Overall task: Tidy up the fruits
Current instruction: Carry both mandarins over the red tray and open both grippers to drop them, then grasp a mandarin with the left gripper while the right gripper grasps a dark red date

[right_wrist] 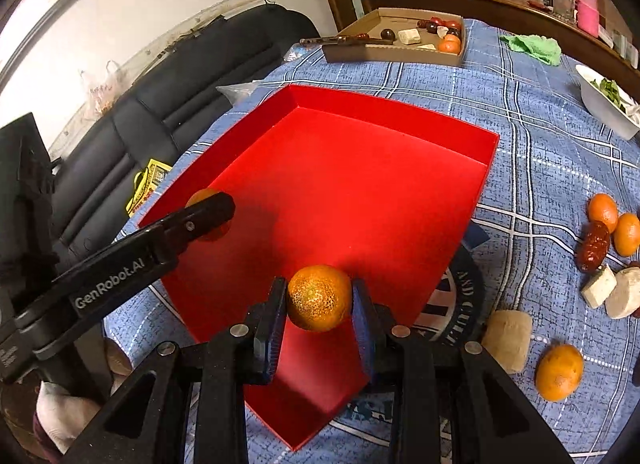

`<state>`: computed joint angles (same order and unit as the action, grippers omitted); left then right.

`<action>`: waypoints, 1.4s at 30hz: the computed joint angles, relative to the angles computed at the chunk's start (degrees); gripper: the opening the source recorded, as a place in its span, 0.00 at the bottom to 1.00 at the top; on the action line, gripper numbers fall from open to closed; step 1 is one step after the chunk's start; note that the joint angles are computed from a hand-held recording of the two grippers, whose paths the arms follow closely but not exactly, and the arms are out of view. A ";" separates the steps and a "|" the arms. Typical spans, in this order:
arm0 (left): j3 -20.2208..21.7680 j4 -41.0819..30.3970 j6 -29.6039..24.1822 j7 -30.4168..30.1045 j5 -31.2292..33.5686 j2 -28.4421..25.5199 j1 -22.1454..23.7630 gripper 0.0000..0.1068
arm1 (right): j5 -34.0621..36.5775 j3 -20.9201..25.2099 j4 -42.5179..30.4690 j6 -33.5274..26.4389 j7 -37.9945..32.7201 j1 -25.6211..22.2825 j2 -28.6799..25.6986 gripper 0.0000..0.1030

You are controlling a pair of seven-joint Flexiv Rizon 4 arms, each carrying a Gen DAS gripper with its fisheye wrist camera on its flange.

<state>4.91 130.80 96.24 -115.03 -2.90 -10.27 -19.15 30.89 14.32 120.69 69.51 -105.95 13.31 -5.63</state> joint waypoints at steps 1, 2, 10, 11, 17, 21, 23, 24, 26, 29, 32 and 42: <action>-0.19 0.10 0.22 -0.03 -0.11 0.11 0.17 0.37 | -0.84 -0.08 0.29 0.81 0.67 0.30 -0.10 0.35; 0.17 0.13 0.37 -0.28 0.01 0.20 -0.08 0.42 | -1.39 -0.07 0.67 1.64 1.05 0.44 -0.01 0.36; 9.97 -2.26 -1.50 -9.29 7.99 1.67 -8.04 0.56 | 0.38 0.00 0.54 2.39 -0.17 -0.27 1.18 0.40; 10.38 -2.57 -1.84 -10.58 9.33 1.95 -8.21 0.57 | 0.59 -0.13 0.69 2.56 -0.33 -0.34 1.58 0.40; 15.02 -6.40 -5.53 -23.37 23.13 4.32 -12.19 0.67 | 3.84 -2.59 2.70 3.23 -2.31 -1.61 6.73 0.42; 12.45 -8.12 -7.47 -25.79 26.80 4.89 -11.32 0.68 | 6.07 -6.08 5.14 3.74 -2.38 -2.61 10.53 0.43; 10.44 -8.87 -8.21 -25.78 27.50 4.79 -10.47 0.68 | 6.54 -7.87 6.73 4.03 -1.96 -3.24 12.36 0.43; 9.24 -9.38 -8.63 -25.69 27.87 4.62 -10.21 0.68 | 6.49 -8.58 7.29 4.06 -1.62 -3.36 12.98 0.43; 7.14 -10.02 -9.30 -25.60 28.50 4.49 -9.39 0.68 | 6.45 -10.37 8.83 4.08 -1.23 -4.12 14.34 0.44; 3.68 -11.40 -10.57 -25.03 29.34 3.88 -8.24 0.68 | 5.69 -12.66 10.72 4.24 -0.46 -5.39 15.20 0.43; 0.37 -12.70 -11.96 -24.57 30.22 3.21 -7.03 0.68 | 6.51 -15.03 11.78 3.59 -0.96 -6.56 15.48 0.43; -5.19 -15.29 -15.43 -22.22 30.61 0.87 -6.29 0.68 | 11.11 -17.58 12.75 2.06 -5.47 -8.79 15.22 0.43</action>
<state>-0.28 115.51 80.81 -137.26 27.71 -9.39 -25.44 42.00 -3.26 133.44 71.56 -111.42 4.53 9.60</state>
